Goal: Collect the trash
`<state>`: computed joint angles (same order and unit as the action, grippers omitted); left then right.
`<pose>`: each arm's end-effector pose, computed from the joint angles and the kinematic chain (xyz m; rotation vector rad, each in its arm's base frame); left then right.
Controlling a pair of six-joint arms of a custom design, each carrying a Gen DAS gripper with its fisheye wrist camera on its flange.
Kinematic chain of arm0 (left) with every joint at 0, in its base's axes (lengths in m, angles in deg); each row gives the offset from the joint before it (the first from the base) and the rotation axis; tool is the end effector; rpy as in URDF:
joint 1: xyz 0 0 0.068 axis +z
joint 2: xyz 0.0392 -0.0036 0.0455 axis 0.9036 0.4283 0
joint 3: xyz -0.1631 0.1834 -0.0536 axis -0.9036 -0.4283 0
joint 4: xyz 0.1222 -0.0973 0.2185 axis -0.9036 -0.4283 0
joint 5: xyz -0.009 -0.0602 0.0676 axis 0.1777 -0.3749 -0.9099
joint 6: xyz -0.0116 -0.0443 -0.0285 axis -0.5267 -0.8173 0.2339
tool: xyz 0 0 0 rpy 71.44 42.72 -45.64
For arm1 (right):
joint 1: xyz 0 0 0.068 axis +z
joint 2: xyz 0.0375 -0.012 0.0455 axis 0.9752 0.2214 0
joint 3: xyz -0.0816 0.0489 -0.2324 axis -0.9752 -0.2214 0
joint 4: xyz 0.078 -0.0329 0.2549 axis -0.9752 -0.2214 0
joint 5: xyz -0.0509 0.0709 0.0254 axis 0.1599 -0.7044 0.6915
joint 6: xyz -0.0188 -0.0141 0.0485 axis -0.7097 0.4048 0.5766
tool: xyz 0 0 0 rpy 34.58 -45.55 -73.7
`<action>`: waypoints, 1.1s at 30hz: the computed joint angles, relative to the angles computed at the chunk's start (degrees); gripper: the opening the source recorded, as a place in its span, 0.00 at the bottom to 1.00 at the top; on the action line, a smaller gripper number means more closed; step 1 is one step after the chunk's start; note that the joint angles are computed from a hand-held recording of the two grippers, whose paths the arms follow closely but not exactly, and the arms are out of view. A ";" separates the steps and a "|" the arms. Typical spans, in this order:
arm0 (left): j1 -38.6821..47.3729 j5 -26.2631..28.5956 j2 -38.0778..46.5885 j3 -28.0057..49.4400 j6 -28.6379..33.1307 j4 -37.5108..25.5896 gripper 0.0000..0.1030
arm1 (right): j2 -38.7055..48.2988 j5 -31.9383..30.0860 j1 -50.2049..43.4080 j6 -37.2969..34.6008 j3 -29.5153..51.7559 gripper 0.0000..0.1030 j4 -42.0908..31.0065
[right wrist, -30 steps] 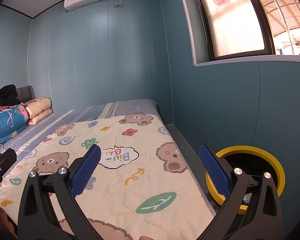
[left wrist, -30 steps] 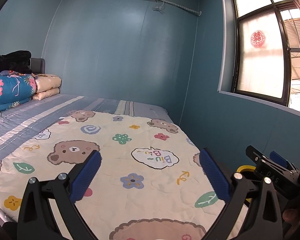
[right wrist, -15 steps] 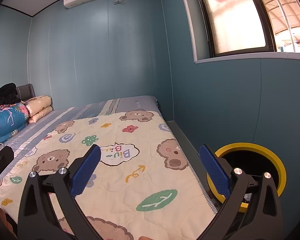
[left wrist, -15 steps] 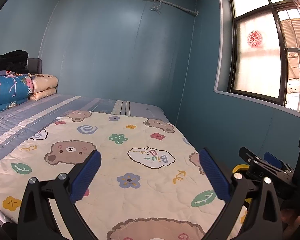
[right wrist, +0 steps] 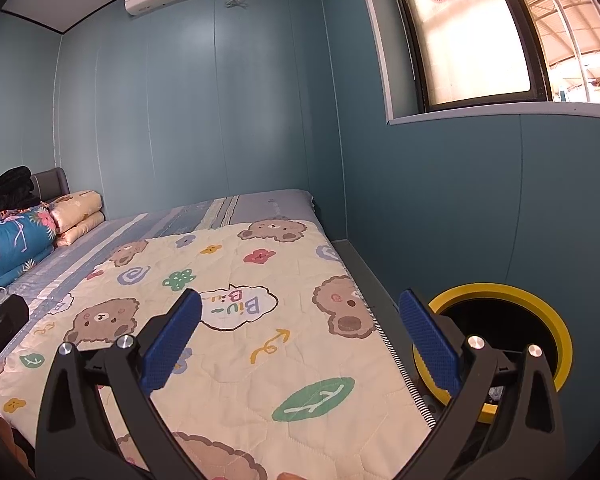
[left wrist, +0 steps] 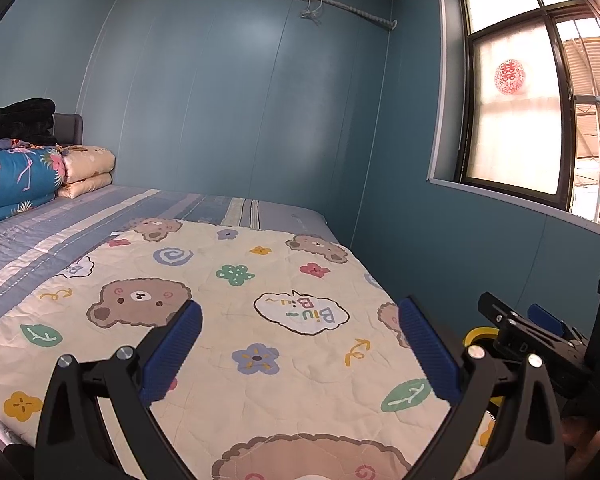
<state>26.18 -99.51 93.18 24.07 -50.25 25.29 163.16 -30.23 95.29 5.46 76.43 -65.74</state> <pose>0.2720 -0.1847 0.2656 -0.2915 1.7883 -0.0556 0.3592 0.1128 0.2852 -0.0772 1.8987 0.2033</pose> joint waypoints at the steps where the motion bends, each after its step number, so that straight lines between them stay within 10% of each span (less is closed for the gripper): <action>1: 0.01 0.15 0.01 0.01 -0.07 -0.06 0.92 | 0.06 -0.06 -0.03 0.09 0.10 0.92 -0.08; 33: 1.02 2.57 0.46 -0.36 -0.49 -0.18 0.92 | 1.24 -0.02 -0.34 0.30 1.43 0.92 -2.46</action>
<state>27.21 -96.94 93.64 23.71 -50.74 25.11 164.40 -30.25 94.95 5.76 77.85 -68.20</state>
